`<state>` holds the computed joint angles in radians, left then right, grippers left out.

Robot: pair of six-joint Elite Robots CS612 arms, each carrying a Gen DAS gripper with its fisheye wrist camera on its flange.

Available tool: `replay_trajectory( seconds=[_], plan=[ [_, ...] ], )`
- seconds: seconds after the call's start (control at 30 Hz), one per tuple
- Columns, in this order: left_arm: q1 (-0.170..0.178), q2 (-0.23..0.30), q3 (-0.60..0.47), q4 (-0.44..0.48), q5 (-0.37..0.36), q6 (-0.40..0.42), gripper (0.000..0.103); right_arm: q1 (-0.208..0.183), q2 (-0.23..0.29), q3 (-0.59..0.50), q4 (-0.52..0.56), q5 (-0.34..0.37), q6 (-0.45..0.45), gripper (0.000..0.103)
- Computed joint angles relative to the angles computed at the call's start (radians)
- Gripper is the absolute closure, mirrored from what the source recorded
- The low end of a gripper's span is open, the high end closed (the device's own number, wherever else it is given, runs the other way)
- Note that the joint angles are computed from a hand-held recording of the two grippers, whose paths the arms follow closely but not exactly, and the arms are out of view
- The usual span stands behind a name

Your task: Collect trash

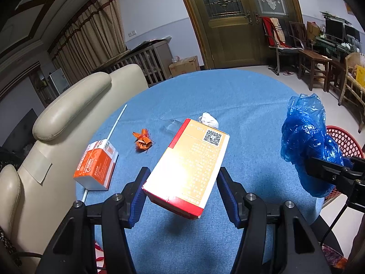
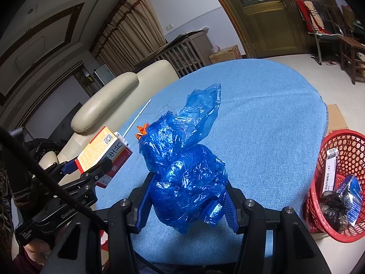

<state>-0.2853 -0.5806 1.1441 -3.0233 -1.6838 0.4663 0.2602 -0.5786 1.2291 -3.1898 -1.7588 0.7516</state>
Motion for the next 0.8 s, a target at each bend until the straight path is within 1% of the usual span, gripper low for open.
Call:
replay_trajectory(
  seconds=[0.27, 0.8],
  plan=[
    [-0.001, -0.003, 0.007, -0.006, 0.0, 0.004, 0.042, 0.002, 0.002, -0.002, -0.001, -0.002, 0.003, 0.045],
    [-0.004, -0.001, 0.005, 0.013, 0.007, 0.014, 0.042, -0.001, 0.0, 0.005, -0.004, 0.001, 0.012, 0.045]
  ],
)
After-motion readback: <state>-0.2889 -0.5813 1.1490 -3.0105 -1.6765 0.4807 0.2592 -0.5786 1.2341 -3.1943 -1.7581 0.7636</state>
